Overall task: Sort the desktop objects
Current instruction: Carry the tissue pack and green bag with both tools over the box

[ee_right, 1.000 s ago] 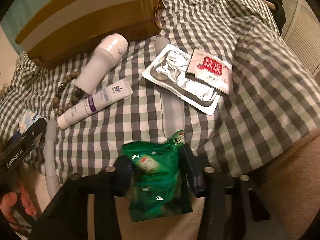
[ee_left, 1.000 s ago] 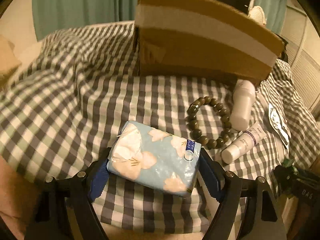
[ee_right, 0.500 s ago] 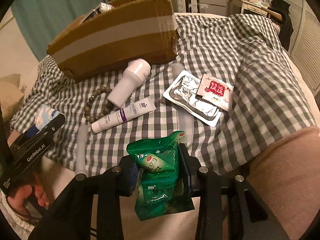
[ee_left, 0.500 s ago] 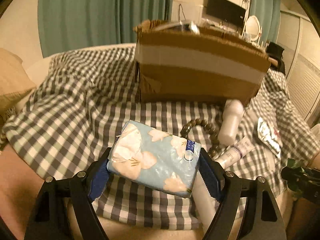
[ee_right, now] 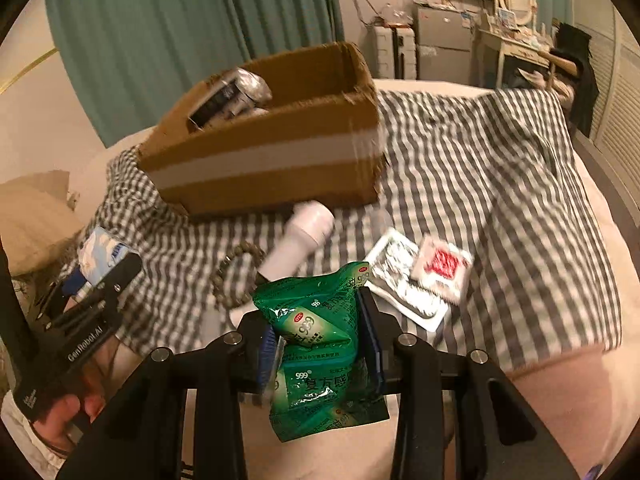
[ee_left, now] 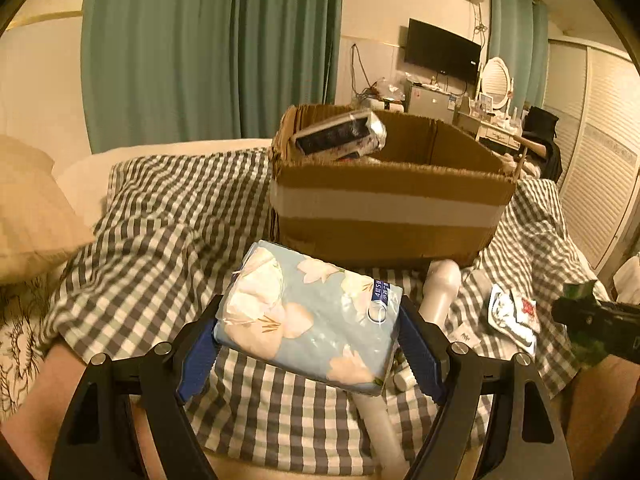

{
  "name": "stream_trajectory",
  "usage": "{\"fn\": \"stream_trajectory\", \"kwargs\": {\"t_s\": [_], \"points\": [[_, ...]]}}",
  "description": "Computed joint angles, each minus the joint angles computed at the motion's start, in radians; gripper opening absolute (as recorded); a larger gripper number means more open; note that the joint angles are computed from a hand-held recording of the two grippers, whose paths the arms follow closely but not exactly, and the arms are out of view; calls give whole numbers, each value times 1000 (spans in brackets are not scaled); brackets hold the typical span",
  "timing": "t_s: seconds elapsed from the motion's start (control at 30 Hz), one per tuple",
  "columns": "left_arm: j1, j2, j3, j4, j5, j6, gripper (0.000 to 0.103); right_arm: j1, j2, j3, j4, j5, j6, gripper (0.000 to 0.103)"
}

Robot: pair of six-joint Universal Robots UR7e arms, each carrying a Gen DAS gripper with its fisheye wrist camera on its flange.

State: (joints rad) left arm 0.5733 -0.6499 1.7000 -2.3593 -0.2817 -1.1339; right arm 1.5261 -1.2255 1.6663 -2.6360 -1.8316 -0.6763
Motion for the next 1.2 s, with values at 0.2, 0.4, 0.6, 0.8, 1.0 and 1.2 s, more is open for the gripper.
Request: {"fn": "stream_trajectory", "kwargs": {"t_s": [0.2,0.4,0.6,0.8,1.0,1.2], "points": [[6,4,-51,-78,19,132,83,27,36,-69,38,26,-21,36],[26,46,-155,-282,23,410,83,54,84,-185,105,83,-8,36],[69,114,-322,-483,18,700,83,90,174,-378,200,132,13,36],[130,174,-474,-485,-29,818,83,114,308,-593,275,132,35,36],[177,203,-519,-520,-90,855,83,105,424,-753,356,140,71,38],[197,219,-542,-488,-84,891,94,84,461,-804,394,187,113,64]]}}
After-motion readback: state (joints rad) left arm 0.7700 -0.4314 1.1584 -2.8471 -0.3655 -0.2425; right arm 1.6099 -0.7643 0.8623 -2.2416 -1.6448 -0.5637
